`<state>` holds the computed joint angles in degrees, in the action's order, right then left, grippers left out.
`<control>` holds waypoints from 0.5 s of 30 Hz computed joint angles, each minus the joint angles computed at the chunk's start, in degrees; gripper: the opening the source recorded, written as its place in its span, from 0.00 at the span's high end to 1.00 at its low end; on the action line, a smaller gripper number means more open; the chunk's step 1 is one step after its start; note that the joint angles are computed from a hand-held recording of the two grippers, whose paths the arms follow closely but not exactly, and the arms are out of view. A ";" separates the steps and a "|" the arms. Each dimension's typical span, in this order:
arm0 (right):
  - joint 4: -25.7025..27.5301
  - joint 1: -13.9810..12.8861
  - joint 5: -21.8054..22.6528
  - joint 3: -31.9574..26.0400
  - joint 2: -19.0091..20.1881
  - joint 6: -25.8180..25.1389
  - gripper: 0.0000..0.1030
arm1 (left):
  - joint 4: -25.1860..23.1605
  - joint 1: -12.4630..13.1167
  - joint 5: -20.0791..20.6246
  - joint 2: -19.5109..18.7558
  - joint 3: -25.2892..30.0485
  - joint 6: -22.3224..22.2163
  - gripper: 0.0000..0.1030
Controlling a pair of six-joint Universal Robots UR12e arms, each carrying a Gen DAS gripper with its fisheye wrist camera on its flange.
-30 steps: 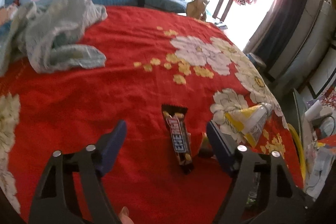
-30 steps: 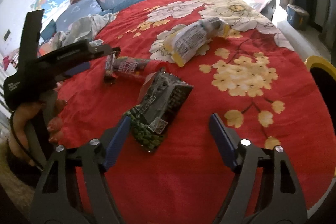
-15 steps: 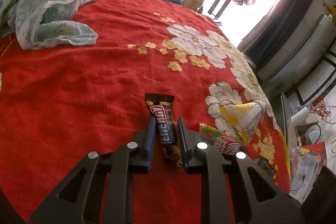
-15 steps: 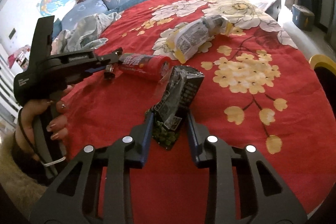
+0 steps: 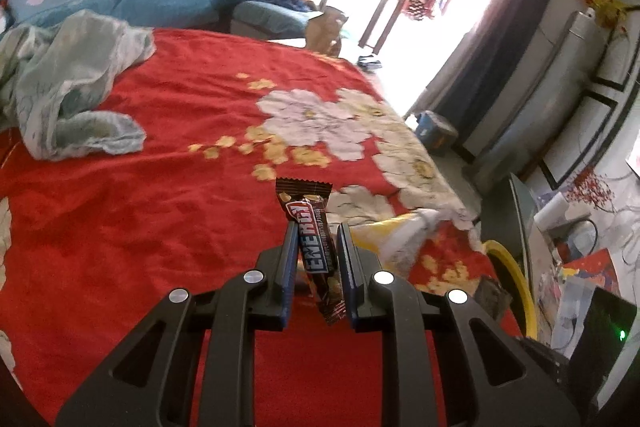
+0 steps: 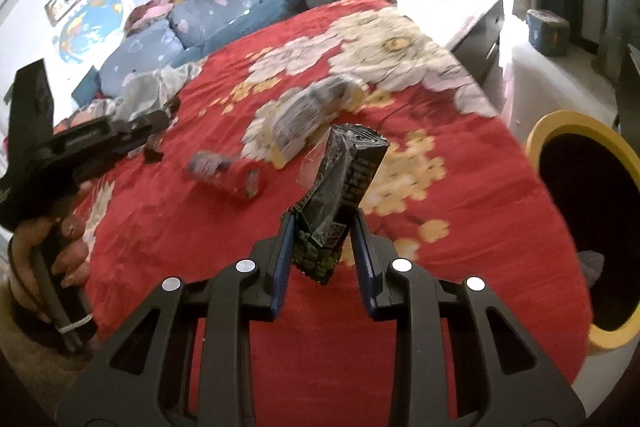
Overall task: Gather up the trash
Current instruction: 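Carry the candy bar and green packet over the yellow-rimmed bin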
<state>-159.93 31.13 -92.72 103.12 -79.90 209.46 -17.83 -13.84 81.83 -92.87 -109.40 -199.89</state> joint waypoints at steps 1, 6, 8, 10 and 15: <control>-0.13 -0.10 -0.18 0.12 -0.14 0.10 0.78 | 0.14 -0.28 -0.30 -0.05 0.16 0.20 0.82; -1.09 -0.95 -1.42 1.08 -1.25 0.89 0.78 | 0.43 -1.70 -1.07 -0.24 0.70 1.71 0.82; -1.38 -1.31 -1.85 1.47 -1.71 1.19 0.78 | 0.48 -2.30 -1.40 -0.36 0.92 2.45 0.82; -1.65 -1.66 -2.48 1.92 -2.25 1.58 0.78 | 0.44 -2.81 -1.86 -0.46 1.11 3.06 0.82; -2.42 -2.56 -3.98 3.05 -3.41 2.70 0.78 | 0.29 -4.22 -2.47 -0.89 1.82 4.58 0.82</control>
<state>-162.35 28.57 -96.69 106.17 -83.30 212.16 -17.54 -18.06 79.36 -93.76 -107.58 -195.31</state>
